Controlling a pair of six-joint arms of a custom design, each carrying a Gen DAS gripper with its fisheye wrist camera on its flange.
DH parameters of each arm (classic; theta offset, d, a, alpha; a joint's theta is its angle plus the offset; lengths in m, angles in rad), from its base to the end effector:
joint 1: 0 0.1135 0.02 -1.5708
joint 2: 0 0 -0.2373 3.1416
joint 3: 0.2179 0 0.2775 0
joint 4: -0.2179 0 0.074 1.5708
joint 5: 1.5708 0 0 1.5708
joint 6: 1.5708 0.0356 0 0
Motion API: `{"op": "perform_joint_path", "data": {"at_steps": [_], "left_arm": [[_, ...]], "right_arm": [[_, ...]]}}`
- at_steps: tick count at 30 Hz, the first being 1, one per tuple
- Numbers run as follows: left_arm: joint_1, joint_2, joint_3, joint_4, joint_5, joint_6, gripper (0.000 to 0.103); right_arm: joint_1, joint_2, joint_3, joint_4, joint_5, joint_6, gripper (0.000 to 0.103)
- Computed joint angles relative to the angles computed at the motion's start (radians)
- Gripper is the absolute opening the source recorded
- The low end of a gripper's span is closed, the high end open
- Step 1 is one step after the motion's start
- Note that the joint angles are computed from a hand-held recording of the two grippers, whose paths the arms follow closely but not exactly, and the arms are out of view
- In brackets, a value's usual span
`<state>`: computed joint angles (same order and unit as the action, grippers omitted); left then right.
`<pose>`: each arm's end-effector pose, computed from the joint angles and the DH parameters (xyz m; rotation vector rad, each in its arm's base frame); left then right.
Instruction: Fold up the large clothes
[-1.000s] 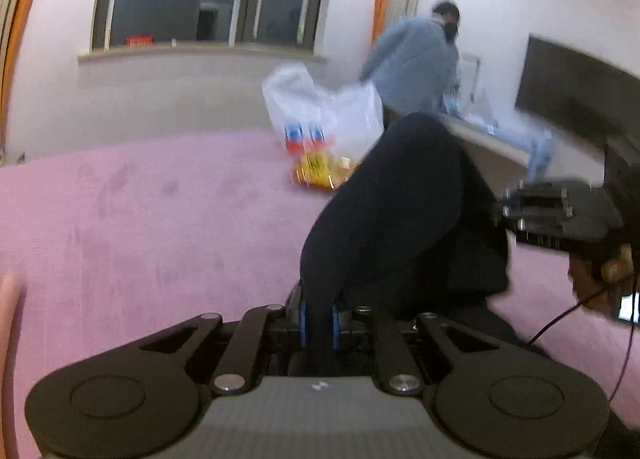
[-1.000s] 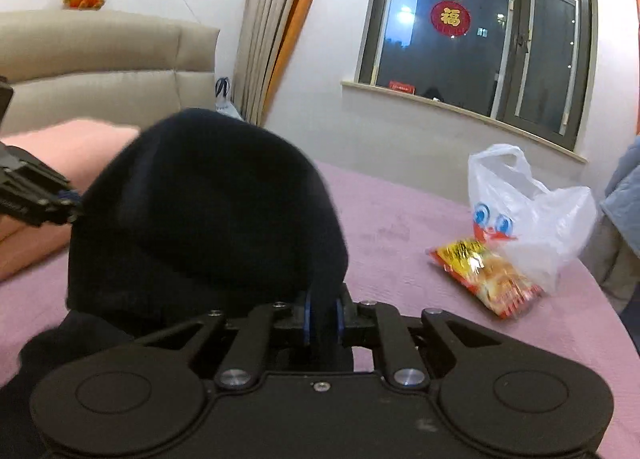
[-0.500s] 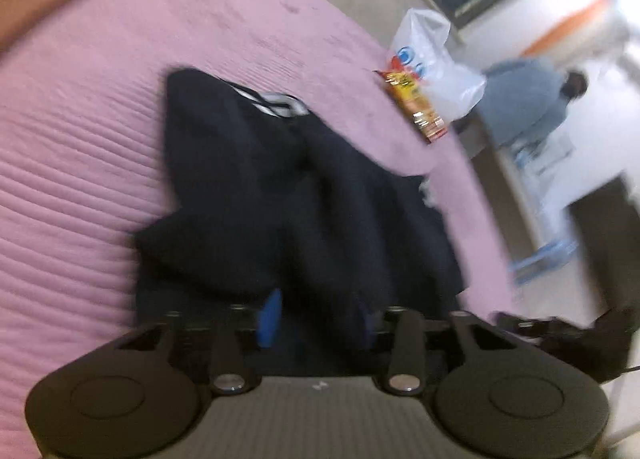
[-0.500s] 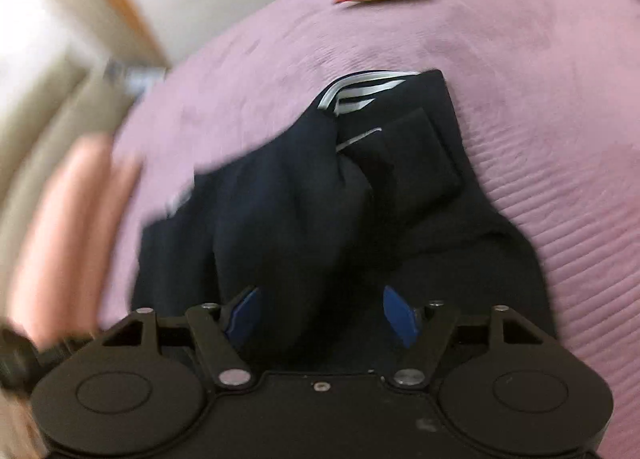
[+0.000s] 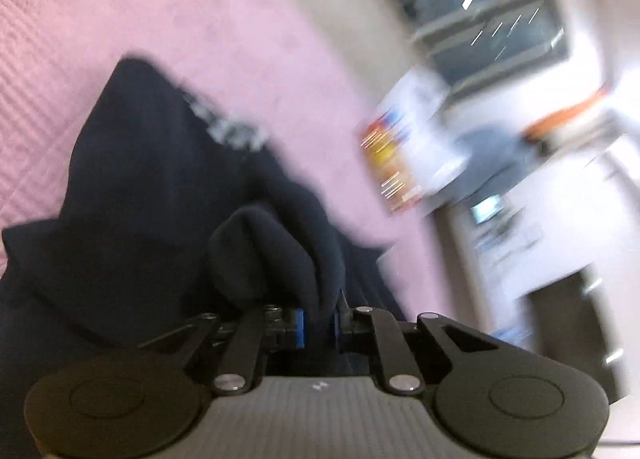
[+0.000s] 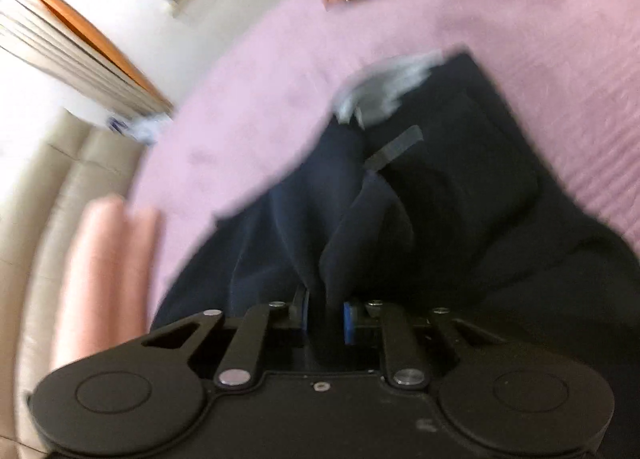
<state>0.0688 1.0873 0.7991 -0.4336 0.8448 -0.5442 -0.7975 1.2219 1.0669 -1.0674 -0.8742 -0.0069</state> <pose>0.2610 -0.0087 0.2396 -0.2411 2.2645 -1.2124 0.1934 -0.1590 0.2629 0.7296 2.2522 0.8519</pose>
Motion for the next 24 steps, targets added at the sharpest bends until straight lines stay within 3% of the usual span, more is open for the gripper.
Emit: {"op": "perform_joint_path", "data": {"at_steps": [2,4,6,9,11,13,17,18,20,22,24], "left_arm": [[0.084,-0.046,-0.045,0.058,0.156,-0.068,0.014],[0.113,-0.055,-0.048,-0.035,0.207,0.021,0.014],[0.095,-0.031,-0.025,-0.228,0.131,0.223,0.016],[0.049,0.003,-0.041,-0.366,-0.049,0.371,0.018],[0.071,-0.045,-0.039,-0.426,-0.076,0.448,0.018],[0.090,-0.096,0.003,-0.494,-0.098,0.511,0.018],[0.091,-0.132,0.121,-0.559,-0.150,0.560,0.018],[0.078,-0.130,0.147,-0.551,-0.139,0.552,0.018],[0.000,-0.132,0.148,-0.481,-0.135,0.491,0.018],[-0.085,-0.116,0.123,-0.432,-0.142,0.442,0.018],[-0.197,-0.097,0.070,-0.359,-0.230,0.407,0.018]], "right_arm": [[-0.100,0.044,0.058,-0.131,-0.088,-0.117,0.020],[-0.143,0.095,0.078,-0.236,-0.083,-0.237,0.021],[-0.124,0.112,0.035,-0.230,0.027,-0.265,0.031],[-0.104,0.190,-0.016,-0.234,0.193,-0.313,0.039],[-0.163,0.204,0.011,-0.306,0.182,-0.394,0.040],[-0.219,0.170,0.064,-0.363,0.186,-0.457,0.052],[-0.227,0.045,0.118,-0.349,0.195,-0.506,0.058],[-0.199,0.002,0.103,-0.314,0.186,-0.498,0.056],[-0.078,-0.110,0.018,-0.192,0.198,-0.433,0.044],[0.084,-0.191,-0.059,-0.067,0.262,-0.352,0.015],[0.220,-0.292,-0.171,0.074,0.366,-0.298,0.009]]}}
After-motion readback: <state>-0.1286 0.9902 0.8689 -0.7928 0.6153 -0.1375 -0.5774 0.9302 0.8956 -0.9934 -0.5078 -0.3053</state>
